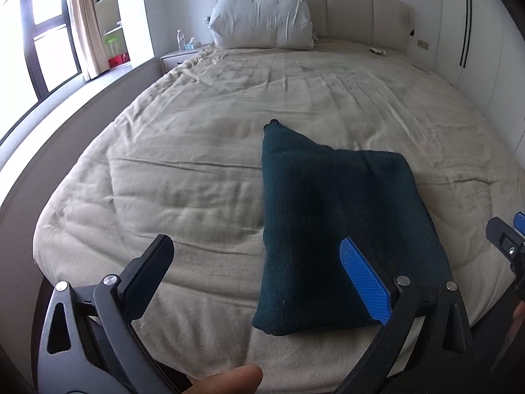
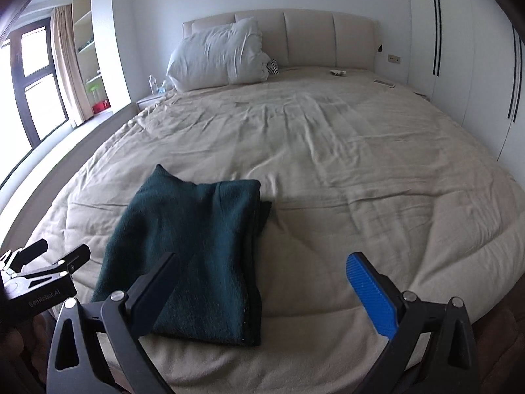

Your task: Fold small clothes

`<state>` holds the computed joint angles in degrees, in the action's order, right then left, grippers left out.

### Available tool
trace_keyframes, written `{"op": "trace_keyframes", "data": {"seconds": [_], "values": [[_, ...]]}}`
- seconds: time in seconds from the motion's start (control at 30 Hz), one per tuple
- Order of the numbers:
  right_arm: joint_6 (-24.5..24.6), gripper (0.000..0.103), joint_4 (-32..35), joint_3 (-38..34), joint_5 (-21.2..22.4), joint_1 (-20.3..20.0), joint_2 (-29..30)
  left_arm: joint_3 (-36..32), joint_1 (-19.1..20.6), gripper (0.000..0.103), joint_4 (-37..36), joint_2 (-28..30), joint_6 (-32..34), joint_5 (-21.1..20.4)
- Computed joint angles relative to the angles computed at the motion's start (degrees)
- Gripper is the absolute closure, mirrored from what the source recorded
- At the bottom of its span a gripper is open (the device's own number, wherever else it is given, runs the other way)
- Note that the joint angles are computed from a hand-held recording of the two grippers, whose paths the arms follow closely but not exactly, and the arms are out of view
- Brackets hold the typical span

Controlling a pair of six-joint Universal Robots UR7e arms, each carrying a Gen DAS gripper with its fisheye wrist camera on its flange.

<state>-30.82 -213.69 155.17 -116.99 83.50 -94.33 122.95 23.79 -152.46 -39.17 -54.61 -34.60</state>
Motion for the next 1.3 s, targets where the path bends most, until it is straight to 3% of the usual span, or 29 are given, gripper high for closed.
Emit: {"op": "trace_keyframes", "data": {"seconds": [1.3], "values": [[0.45,0.000,1.48,-0.03,-1.96,0.54,0.85,-0.17,0.91,0.000,-1.79,1.54,0.66,-1.69]]}}
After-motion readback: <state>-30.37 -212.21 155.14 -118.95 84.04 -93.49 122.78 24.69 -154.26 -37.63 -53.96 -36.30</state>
